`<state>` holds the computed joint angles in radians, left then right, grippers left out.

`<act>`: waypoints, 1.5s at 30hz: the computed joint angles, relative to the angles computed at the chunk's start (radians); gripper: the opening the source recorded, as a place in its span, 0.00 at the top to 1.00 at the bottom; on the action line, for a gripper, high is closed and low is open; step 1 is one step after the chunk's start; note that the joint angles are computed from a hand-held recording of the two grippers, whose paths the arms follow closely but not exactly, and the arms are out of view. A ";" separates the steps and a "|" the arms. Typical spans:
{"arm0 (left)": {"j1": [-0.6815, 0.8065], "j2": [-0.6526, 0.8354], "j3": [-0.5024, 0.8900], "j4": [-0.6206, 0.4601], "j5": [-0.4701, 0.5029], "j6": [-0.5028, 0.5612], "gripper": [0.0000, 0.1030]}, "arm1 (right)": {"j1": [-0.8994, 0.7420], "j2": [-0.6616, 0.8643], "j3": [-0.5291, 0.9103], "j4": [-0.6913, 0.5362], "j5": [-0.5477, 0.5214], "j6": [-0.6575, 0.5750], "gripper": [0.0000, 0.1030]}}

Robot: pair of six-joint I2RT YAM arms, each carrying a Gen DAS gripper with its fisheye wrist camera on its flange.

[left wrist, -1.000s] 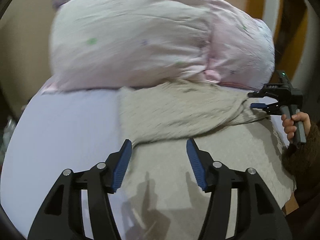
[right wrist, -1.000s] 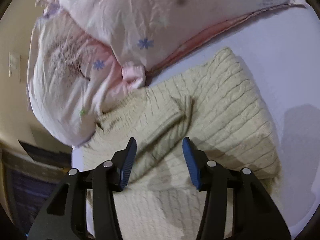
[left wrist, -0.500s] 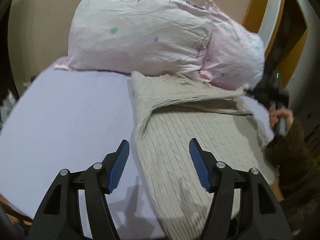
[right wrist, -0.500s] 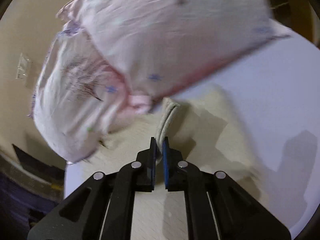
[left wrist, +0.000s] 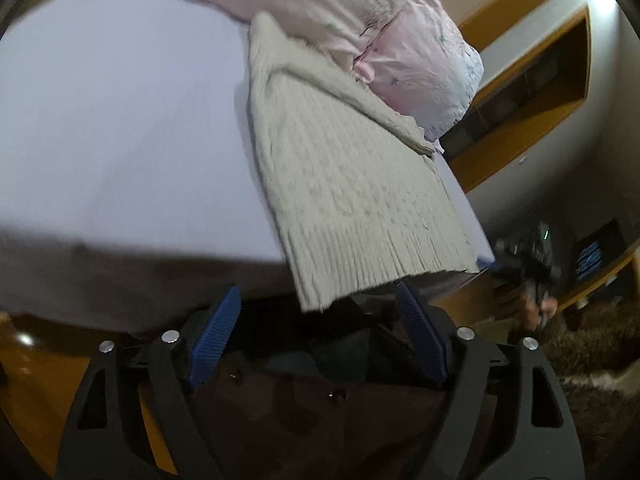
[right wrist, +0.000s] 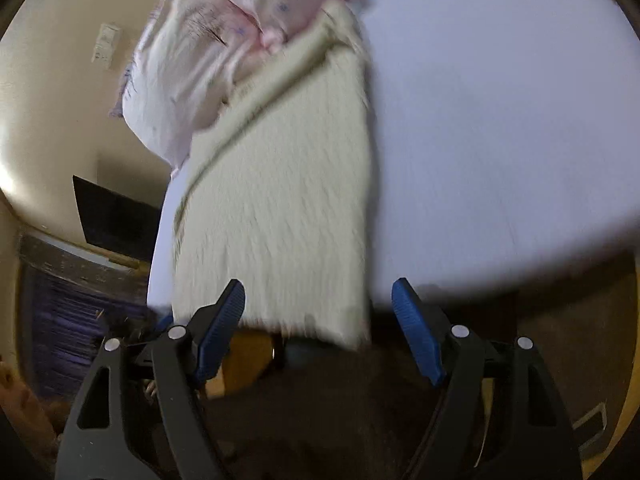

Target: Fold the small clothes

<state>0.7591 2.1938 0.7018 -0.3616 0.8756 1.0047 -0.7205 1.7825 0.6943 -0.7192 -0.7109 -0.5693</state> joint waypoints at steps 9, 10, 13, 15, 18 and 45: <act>-0.166 0.097 0.026 0.116 0.061 -0.269 0.55 | 0.044 0.230 0.030 0.046 -0.077 -0.001 0.93; -0.165 0.110 0.050 0.058 0.083 -0.256 0.66 | 0.028 0.250 0.046 -0.002 -0.111 -0.047 0.92; -0.190 0.073 0.026 0.092 0.084 -0.317 0.66 | 0.005 0.243 0.064 -0.031 -0.127 -0.083 0.87; -0.206 0.054 0.009 0.122 0.069 -0.356 0.66 | 0.019 0.283 0.099 -0.057 -0.148 -0.086 0.85; -0.202 0.051 0.015 0.113 0.065 -0.388 0.68 | 0.049 0.245 0.071 -0.009 -0.153 -0.072 0.93; -0.586 0.827 1.914 -0.173 -0.183 -1.308 0.95 | 0.470 0.842 1.104 0.673 0.054 1.226 0.76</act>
<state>0.1734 3.0212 2.6162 -0.5348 0.6922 -0.3031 -0.2504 2.6241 1.7978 -0.0466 -0.6571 0.6565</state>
